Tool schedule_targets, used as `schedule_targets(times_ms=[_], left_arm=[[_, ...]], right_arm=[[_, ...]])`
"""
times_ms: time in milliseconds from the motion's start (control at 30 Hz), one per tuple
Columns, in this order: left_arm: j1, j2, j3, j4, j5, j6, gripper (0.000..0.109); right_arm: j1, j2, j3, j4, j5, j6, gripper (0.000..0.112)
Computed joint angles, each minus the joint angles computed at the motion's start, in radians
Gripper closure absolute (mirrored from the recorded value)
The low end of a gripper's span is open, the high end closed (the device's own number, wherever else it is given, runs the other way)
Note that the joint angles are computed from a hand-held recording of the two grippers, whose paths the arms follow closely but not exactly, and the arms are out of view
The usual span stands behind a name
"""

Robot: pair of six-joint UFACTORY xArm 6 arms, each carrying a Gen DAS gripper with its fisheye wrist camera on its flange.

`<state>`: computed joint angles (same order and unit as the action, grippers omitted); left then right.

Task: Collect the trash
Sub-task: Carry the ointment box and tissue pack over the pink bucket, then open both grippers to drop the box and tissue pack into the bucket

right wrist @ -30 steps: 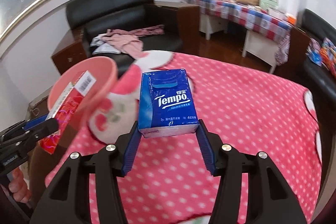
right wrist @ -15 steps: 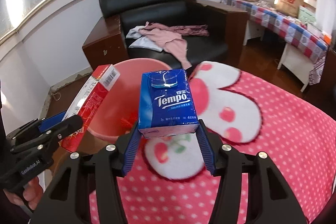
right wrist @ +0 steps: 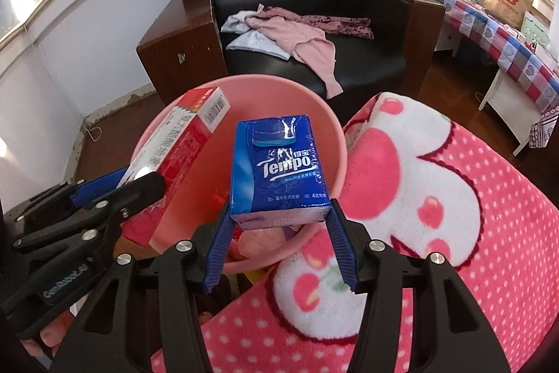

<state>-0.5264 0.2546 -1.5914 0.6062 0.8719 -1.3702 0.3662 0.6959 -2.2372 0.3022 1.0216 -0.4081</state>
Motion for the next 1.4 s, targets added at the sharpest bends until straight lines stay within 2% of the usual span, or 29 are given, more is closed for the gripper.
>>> schedule_targets(times_ms=[200,433,600,767,900,1100,1400], left_arm=[[0.034,0.054,-0.058,-0.080,0.037,0.064,0.070],[0.056,0.068,-0.054,-0.118,0.029,0.069,0.070],[0.058,0.059,-0.032,-0.111,0.012,0.054,0.069],[0.056,0.045,-0.016,-0.085,0.005,0.035,0.068],[0.052,0.027,0.005,-0.051,-0.002,0.003,0.065],[0.044,0.001,0.027,-0.006,-0.008,-0.035,0.060],[0.005,-0.009,0.011,0.035,0.043,-0.053,0.059]], right_arm=[[0.010,0.111,-0.165,-0.058,0.083,0.048,0.058],[0.021,0.230,-0.372,-0.094,0.160,0.065,0.058],[0.019,0.230,-0.369,-0.074,0.156,0.052,0.058],[0.015,0.286,-0.468,-0.057,0.207,0.061,0.058],[0.016,0.205,-0.323,-0.036,0.132,0.040,0.058],[0.013,0.125,-0.194,-0.013,0.055,0.017,0.058],[0.009,-0.057,0.102,0.026,-0.098,-0.048,0.058]])
